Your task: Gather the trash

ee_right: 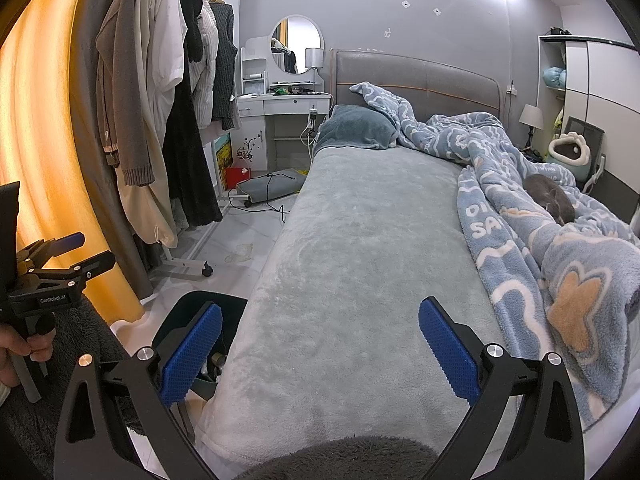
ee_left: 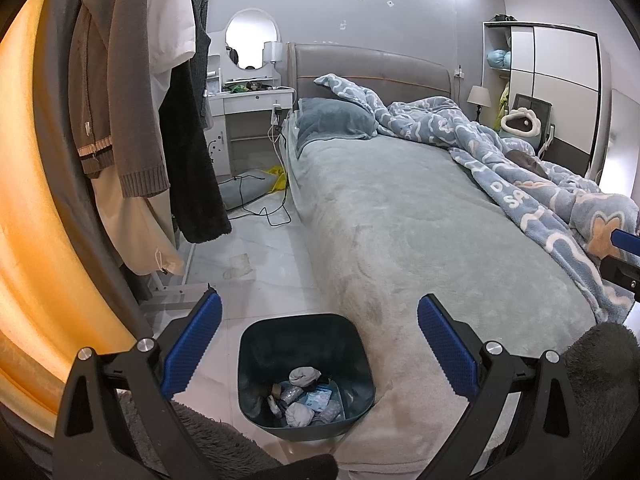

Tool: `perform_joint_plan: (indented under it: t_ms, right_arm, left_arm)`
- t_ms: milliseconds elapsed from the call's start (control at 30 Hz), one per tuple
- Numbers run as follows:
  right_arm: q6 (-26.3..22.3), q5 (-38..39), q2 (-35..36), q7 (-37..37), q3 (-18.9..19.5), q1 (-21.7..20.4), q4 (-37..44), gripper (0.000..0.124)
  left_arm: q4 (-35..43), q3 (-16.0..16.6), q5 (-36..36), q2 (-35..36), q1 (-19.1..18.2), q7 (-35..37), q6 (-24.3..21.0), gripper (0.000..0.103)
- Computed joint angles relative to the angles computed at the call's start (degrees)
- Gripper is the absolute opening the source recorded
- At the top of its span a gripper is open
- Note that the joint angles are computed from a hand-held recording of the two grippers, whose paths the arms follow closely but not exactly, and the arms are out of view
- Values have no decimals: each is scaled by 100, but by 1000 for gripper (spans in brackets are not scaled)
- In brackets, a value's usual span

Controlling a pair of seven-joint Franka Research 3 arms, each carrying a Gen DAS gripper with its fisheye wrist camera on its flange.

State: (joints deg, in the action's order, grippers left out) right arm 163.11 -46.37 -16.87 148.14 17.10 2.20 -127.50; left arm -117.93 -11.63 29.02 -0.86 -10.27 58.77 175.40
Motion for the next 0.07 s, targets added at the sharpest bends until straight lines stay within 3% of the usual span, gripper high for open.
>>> perform_joint_plan:
  t_ms: [67]
  right_arm:
    - [-1, -2, 0, 1, -3, 3, 0, 100]
  left_arm:
    - [32, -7, 34, 15, -8, -37, -17, 100]
